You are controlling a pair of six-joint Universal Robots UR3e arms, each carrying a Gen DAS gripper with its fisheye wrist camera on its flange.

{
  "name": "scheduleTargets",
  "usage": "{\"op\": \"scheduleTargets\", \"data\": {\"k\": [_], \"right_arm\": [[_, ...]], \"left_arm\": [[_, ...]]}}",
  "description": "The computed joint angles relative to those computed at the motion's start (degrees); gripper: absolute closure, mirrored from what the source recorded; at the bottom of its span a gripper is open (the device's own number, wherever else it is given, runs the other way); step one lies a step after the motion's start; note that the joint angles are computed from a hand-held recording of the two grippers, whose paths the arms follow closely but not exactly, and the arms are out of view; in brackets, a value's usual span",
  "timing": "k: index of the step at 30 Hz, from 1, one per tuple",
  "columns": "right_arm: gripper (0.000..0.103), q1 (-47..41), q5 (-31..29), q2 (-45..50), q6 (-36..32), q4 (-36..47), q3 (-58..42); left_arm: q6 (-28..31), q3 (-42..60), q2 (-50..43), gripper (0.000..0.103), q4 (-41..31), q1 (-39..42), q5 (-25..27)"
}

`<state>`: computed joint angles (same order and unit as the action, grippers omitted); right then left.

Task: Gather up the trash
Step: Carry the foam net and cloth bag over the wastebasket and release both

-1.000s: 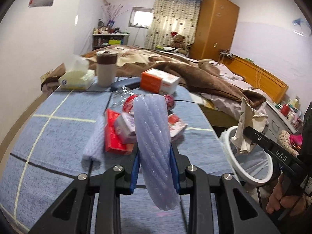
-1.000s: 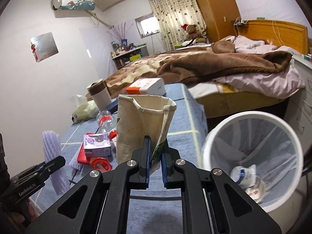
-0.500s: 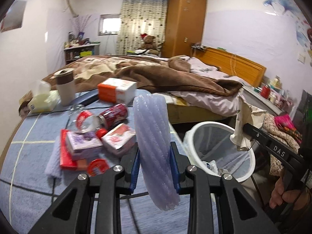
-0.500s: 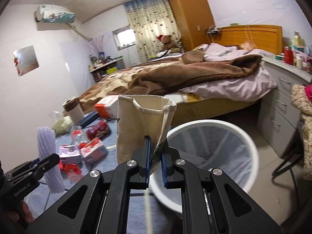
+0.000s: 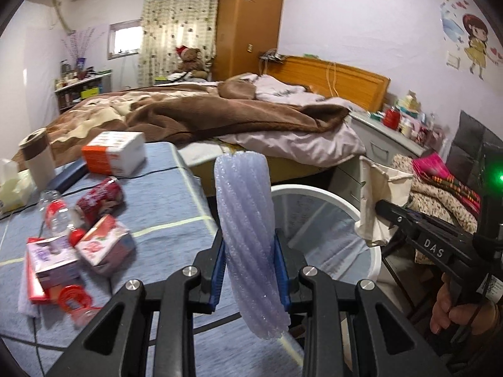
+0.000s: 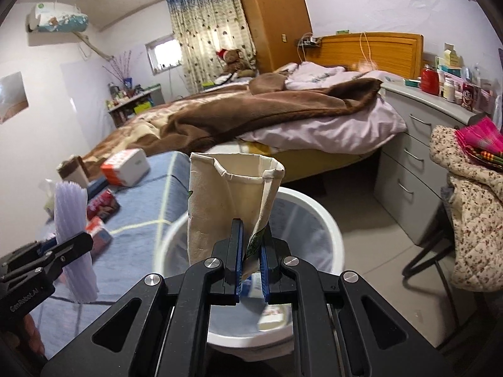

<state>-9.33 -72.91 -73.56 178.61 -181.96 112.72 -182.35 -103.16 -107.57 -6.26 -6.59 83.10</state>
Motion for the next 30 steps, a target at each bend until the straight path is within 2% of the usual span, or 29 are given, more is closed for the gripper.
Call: {"op": "scheduleTargets", "data": {"k": [9, 18, 20, 21, 22, 25, 27, 29, 30], "right_arm": [[0.094, -1.25, -2.03, 2.50, -3.36, 3.40, -1.86], [0.093, -0.50, -5.42, 6.44, -5.73, 8.32, -6.00], [0.093, -0.42, -5.78, 6.89, -5.94, 9.54, -6.76], [0.093, -0.50, -5.90, 6.95, -5.79, 9.81, -6.80], [0.092, -0.70, -5.70, 7.08, -5.78, 10.16, -7.00], [0.089, -0.93, -5.36, 6.85, -5.92, 11.05, -7.04], [0.083, -0.70, -5.39, 6.77, -6.35, 11.11, -6.99], [0.066, -0.75, -4.61, 6.55, -6.59, 11.01, -6.79], [0.053, -0.85, -4.37, 6.41, -6.62, 10.74, -6.59]], "left_arm": [[0.72, 9.60, -8.58, 0.073, -2.92, -4.42, 0.30], [0.15, 13.98, -12.39, 0.072, -5.83, -4.42, -1.28], [-0.34, 13.94, -12.29, 0.060, -6.32, -4.07, -1.49], [-0.76, 13.59, -12.09, 0.045, -6.14, -3.75, -2.02], [-1.18, 13.37, -12.11, 0.039, -5.68, -3.49, -2.47], [-1.64, 12.85, -11.74, 0.039, -5.36, -2.93, -2.90], [-1.51, 12.71, -11.51, 0.038, -5.34, -2.92, -2.26], [-1.64, 12.21, -11.11, 0.037, -5.10, -2.72, -2.03], [-1.77, 11.71, -10.75, 0.037, -4.93, -2.34, -2.54]]}}
